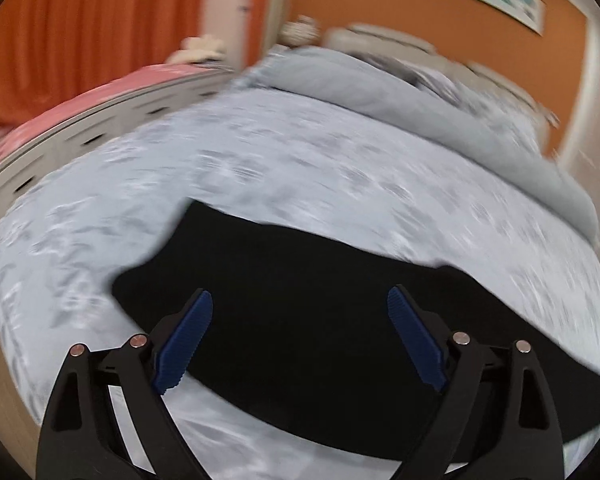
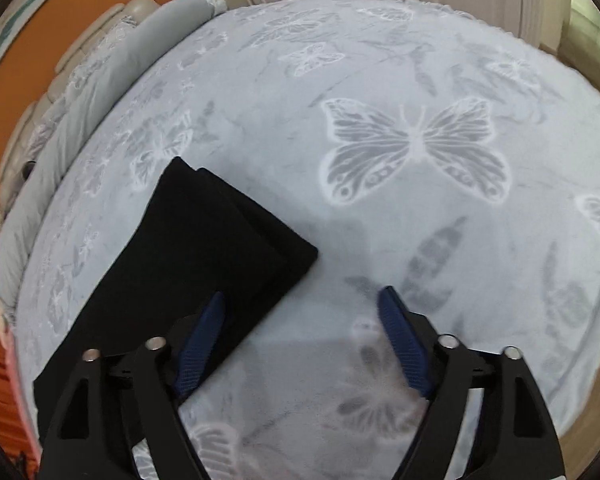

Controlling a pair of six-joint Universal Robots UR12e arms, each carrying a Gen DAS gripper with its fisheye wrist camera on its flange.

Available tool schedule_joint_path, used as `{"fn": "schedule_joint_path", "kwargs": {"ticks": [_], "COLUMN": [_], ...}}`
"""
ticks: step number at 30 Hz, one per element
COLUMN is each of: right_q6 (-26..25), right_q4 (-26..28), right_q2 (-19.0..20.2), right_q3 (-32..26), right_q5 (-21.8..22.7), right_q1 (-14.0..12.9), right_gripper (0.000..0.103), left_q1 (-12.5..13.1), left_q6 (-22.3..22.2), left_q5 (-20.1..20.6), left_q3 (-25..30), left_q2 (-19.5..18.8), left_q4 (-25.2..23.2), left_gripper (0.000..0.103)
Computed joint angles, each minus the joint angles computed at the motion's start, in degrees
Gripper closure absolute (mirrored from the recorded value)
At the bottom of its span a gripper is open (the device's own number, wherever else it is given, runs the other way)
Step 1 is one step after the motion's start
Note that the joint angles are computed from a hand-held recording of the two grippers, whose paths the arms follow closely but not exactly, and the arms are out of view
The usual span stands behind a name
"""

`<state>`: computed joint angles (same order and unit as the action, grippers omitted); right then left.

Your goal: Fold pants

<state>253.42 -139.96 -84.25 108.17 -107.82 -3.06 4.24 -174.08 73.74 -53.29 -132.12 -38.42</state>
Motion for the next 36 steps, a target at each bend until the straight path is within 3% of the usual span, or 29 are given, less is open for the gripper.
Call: {"fn": "schedule_joint_path", "kwargs": {"ticks": [2, 4, 5, 6, 7, 9, 13, 16, 20, 26, 36], "right_q6": [-0.82, -2.55, -4.02, -5.11, -5.26, -4.96, -11.22, -18.27, -26.96, -35.41, -42.28], "right_q4": [-1.39, -2.54, -3.21, -3.34, -5.86, -8.41, -18.24, -25.16, -28.09, -24.05, -12.1], "right_q2": [0.48, 1.34, 1.89, 2.41, 2.64, 2.86, 4.43, 7.4, 11.79, 19.46, 31.04], "right_q3": [-0.18, -0.71, -1.14, -1.69, -1.52, -1.95, -4.75, -9.28, -16.14, -27.8, -44.86], "right_q5": [-0.53, -0.71, -0.68, -0.01, 1.13, 0.6, -2.17, -2.72, 0.17, 7.67, 15.34], "right_q1": [0.1, -0.04, -0.12, -0.33, -0.48, -0.05, 2.16, 4.75, 7.45, 10.49, 14.47], "right_gripper": [0.019, 0.027, 0.056, 0.077, 0.086, 0.087, 0.087, 0.087, 0.087, 0.087, 0.087], "left_q1": [-0.85, -1.95, -2.25, -2.75, -3.04, -3.68, -4.34, -4.35, -4.18, -3.54, -1.87], "left_q6": [2.17, 3.82, 4.23, 5.15, 5.79, 8.24, 12.58, 12.66, 12.64, 10.33, 9.13], "left_q5": [-0.57, -0.66, -0.7, -0.77, -0.63, 0.26, 1.78, 1.16, 1.59, 2.88, 7.18], "left_q3": [-1.64, -2.83, -3.97, -4.55, -5.31, -6.62, -8.43, -8.07, -8.03, -6.85, -4.82], "left_q2": [0.75, 1.27, 1.75, 1.96, 2.3, 2.63, 3.35, 3.27, 3.33, 3.03, 1.95], "left_q4": [0.55, 1.34, 2.11, 2.71, 3.39, 5.48, 6.71, 5.55, 5.67, 4.52, 4.76], "left_gripper": [0.013, 0.011, 0.011, 0.011, 0.011, 0.011, 0.011, 0.011, 0.01, 0.01, 0.01]}}
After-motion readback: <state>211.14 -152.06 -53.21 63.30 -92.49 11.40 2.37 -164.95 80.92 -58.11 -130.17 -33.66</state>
